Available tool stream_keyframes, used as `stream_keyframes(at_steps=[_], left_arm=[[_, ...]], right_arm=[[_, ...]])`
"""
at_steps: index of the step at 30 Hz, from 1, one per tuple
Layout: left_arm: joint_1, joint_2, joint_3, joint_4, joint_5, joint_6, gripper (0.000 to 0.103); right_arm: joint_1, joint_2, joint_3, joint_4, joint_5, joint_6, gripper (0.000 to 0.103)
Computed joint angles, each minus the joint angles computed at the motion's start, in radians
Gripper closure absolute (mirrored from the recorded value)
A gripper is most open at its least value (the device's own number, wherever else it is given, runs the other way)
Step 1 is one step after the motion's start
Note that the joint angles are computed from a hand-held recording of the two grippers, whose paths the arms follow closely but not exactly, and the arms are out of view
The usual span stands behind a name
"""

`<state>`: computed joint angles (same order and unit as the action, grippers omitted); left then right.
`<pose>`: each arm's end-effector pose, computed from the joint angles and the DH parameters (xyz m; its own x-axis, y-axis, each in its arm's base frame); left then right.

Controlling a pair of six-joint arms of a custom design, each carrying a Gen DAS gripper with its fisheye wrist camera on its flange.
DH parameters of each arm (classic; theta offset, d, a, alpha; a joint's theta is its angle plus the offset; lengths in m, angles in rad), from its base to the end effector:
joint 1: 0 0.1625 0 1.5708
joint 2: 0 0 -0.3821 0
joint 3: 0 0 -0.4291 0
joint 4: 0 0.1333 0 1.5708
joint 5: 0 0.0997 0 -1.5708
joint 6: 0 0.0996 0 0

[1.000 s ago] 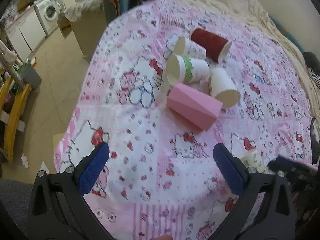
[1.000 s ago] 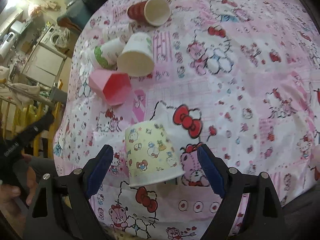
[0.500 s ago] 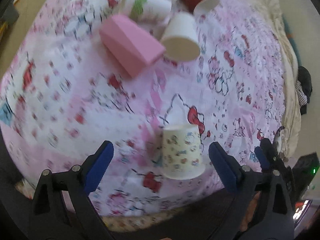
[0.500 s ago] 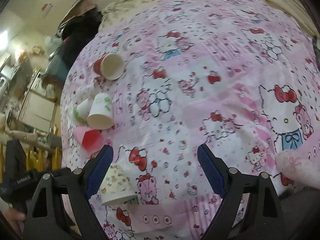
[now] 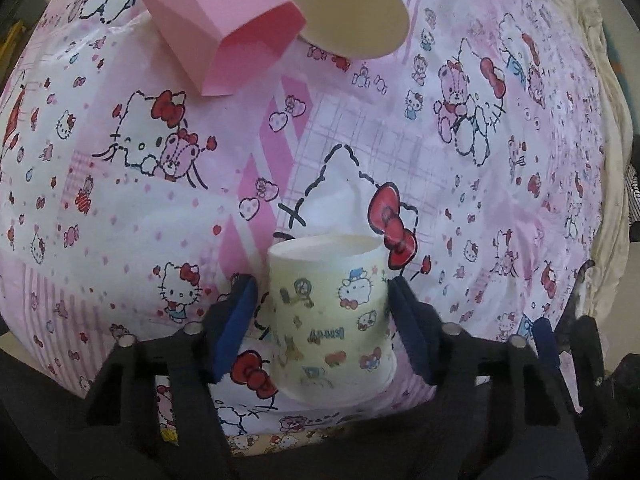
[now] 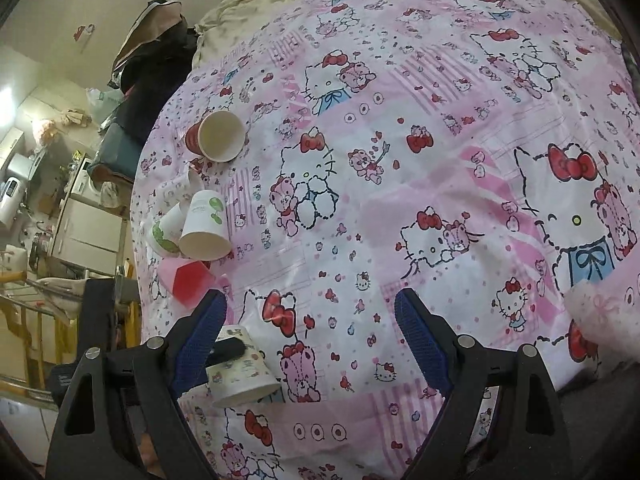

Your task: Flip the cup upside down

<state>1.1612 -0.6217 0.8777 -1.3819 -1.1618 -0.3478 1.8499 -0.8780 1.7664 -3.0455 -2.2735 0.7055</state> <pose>-0.1506 -0.7810 0.1510 -0.8497 0.2089 -0.4842 0.0743 0.9565 0.2823 0.2425 -0.5960 0.1154 -0.7822 0.6209 0.0511 0.3648 0.5230 -0.7703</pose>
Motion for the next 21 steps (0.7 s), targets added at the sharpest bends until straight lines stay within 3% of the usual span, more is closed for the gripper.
stream_keyframes(at_steps=[11,18,21], left_arm=[[-0.006,-0.002,-0.069,-0.021,0.022,0.155,0.050],[0.023,0.014,-0.184,-0.039,0.027,0.314,0.050],[0.032,-0.009,-0.177,-0.096,-0.001,0.389,0.050]], right_arm=[[0.003,0.015,-0.018,0.016,0.006,-0.032,0.014],[0.031,0.060,-0.059,-0.030,-0.033,-0.113,0.014],[0.038,0.089,-0.090,-0.013,0.007,-0.151,0.014]])
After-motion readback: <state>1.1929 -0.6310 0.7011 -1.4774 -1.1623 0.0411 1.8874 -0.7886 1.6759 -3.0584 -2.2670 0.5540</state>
